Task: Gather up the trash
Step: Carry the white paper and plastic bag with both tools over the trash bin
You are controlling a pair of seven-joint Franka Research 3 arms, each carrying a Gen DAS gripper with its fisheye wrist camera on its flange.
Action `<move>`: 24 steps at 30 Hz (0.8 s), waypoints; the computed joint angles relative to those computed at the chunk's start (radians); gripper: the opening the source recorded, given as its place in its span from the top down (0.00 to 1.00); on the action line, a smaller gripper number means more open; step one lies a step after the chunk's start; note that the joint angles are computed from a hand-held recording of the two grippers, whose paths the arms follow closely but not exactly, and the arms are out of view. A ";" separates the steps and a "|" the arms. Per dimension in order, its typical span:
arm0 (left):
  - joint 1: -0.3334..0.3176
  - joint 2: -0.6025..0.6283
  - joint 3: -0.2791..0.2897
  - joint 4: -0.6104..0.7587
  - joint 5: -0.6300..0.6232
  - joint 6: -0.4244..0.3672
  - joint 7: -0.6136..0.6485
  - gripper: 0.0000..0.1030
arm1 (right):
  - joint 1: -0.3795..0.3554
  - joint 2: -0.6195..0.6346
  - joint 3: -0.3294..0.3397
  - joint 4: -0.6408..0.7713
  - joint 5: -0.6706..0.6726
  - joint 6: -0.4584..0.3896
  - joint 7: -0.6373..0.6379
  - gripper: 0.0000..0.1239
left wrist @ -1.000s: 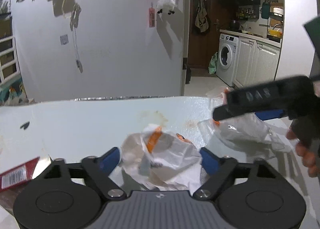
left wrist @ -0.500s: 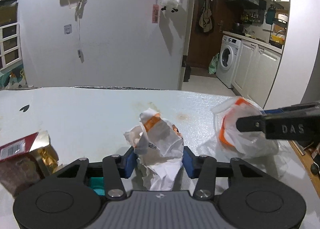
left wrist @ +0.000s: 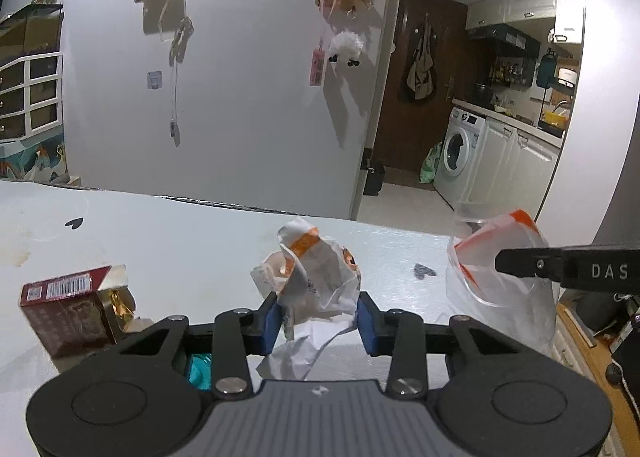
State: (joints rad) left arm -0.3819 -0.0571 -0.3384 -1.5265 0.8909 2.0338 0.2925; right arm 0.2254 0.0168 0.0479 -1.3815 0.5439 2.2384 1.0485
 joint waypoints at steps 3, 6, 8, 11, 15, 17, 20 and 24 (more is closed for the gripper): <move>-0.013 0.014 -0.011 0.021 0.008 -0.023 -0.011 0.61 | -0.011 -0.021 -0.011 -0.021 0.029 -0.013 -0.012 0.92; -0.033 0.032 -0.018 0.047 0.021 -0.051 -0.024 0.62 | -0.021 -0.049 -0.022 -0.050 0.048 -0.015 -0.025 0.92; -0.048 0.046 -0.020 0.067 0.033 -0.065 -0.031 0.62 | -0.028 -0.067 -0.031 -0.068 0.062 -0.016 -0.042 0.92; -0.076 0.067 -0.022 0.098 0.054 -0.088 -0.046 0.62 | -0.038 -0.094 -0.047 -0.097 0.091 -0.013 -0.070 0.92; -0.123 0.101 -0.022 0.146 0.086 -0.133 -0.060 0.62 | -0.051 -0.133 -0.067 -0.142 0.111 -0.002 -0.114 0.92; -0.143 0.110 -0.018 0.157 0.091 -0.145 -0.074 0.62 | -0.057 -0.148 -0.079 -0.155 0.124 -0.002 -0.136 0.92; -0.177 0.135 -0.017 0.192 0.103 -0.173 -0.082 0.62 | -0.066 -0.184 -0.098 -0.194 0.147 0.009 -0.183 0.92; -0.242 0.184 -0.012 0.269 0.143 -0.237 -0.065 0.62 | -0.078 -0.227 -0.126 -0.237 0.173 0.012 -0.229 0.92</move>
